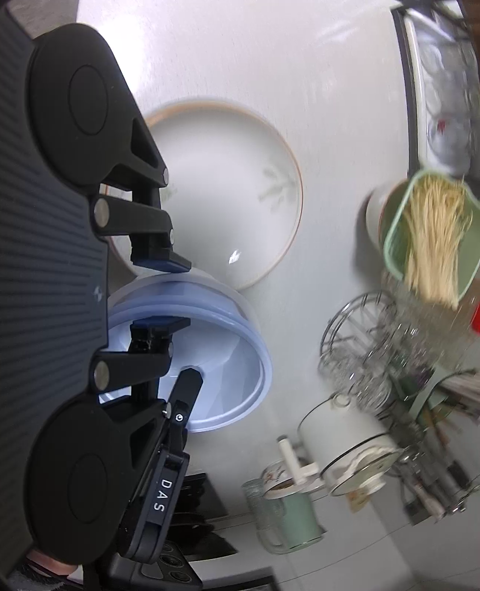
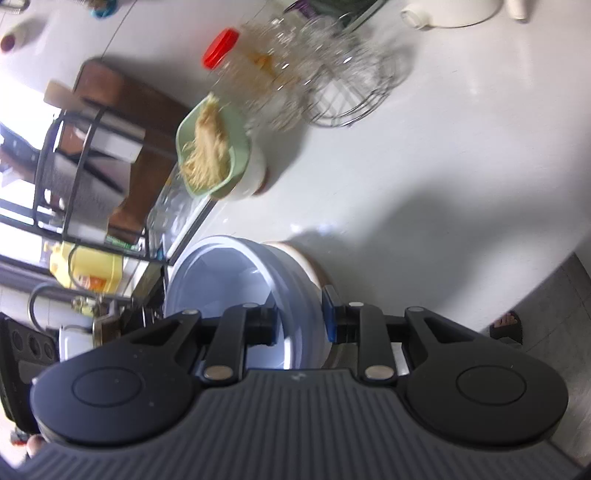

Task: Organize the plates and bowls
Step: 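Carry the nested bowls with both grippers over the plate stack and lower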

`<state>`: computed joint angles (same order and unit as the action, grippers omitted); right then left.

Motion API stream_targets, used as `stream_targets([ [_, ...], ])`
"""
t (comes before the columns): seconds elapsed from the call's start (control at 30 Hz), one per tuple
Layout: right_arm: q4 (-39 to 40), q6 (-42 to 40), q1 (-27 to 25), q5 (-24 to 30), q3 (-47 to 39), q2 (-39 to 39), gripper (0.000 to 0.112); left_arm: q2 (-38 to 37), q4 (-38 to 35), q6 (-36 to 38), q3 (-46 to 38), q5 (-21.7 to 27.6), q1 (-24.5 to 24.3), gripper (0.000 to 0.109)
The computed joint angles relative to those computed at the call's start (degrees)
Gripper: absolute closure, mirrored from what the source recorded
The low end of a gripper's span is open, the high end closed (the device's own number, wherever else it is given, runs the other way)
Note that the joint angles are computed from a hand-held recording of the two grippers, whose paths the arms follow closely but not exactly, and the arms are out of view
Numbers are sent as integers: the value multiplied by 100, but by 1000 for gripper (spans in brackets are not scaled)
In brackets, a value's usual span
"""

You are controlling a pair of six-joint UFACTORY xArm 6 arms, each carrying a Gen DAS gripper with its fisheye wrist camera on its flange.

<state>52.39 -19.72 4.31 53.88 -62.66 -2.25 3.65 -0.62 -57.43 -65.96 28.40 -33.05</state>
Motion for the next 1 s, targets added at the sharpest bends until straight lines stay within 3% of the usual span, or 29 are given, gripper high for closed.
stream_targets([
  [0.37, -559, 258, 746, -103, -664, 616, 87, -496, -133, 68, 864, -234, 360, 81],
  [0.63, -1008, 388, 1104, -446, -813, 944, 87, -343, -984, 617, 1283, -728, 493, 81],
  [1.0, -1164, 699, 1252, -597, -660, 989, 87, -186, -693, 496, 1391, -1016, 601, 81],
])
